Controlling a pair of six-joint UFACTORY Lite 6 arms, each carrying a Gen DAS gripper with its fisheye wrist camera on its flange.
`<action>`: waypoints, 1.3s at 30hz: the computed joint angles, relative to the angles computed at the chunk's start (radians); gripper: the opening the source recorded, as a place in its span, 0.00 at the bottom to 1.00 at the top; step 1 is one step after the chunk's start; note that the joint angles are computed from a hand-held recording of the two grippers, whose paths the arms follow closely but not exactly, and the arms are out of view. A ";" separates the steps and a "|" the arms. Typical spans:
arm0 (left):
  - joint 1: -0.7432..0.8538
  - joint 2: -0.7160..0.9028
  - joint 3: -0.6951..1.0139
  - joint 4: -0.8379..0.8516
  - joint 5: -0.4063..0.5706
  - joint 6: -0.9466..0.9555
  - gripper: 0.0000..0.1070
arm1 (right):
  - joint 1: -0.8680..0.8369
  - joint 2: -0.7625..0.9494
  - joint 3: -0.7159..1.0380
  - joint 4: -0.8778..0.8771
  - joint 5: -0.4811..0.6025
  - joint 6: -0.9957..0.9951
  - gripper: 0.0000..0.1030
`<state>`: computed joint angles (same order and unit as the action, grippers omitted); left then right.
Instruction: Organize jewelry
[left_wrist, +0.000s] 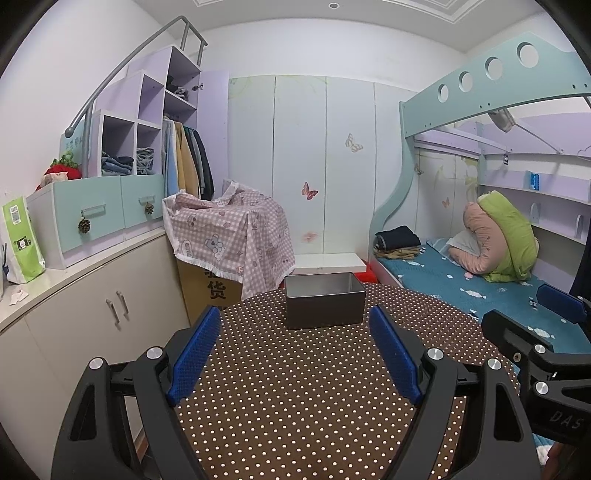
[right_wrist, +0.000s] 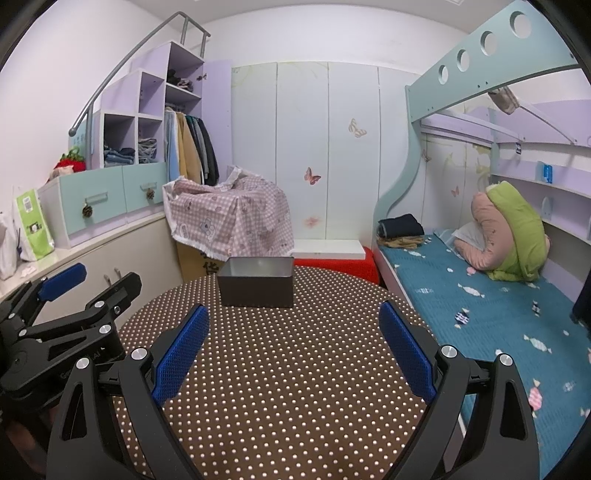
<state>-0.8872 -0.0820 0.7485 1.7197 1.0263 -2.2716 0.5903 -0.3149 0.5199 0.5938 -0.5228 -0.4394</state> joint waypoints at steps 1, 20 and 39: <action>0.000 -0.001 -0.001 0.001 0.000 0.000 0.75 | -0.003 -0.001 -0.003 -0.008 0.000 0.005 0.87; 0.000 0.000 0.020 -0.012 -0.008 0.029 0.75 | -0.012 -0.010 -0.004 -0.019 0.011 0.008 0.87; 0.009 -0.009 0.017 0.004 -0.026 0.024 0.75 | -0.016 -0.014 -0.006 -0.023 0.016 0.008 0.87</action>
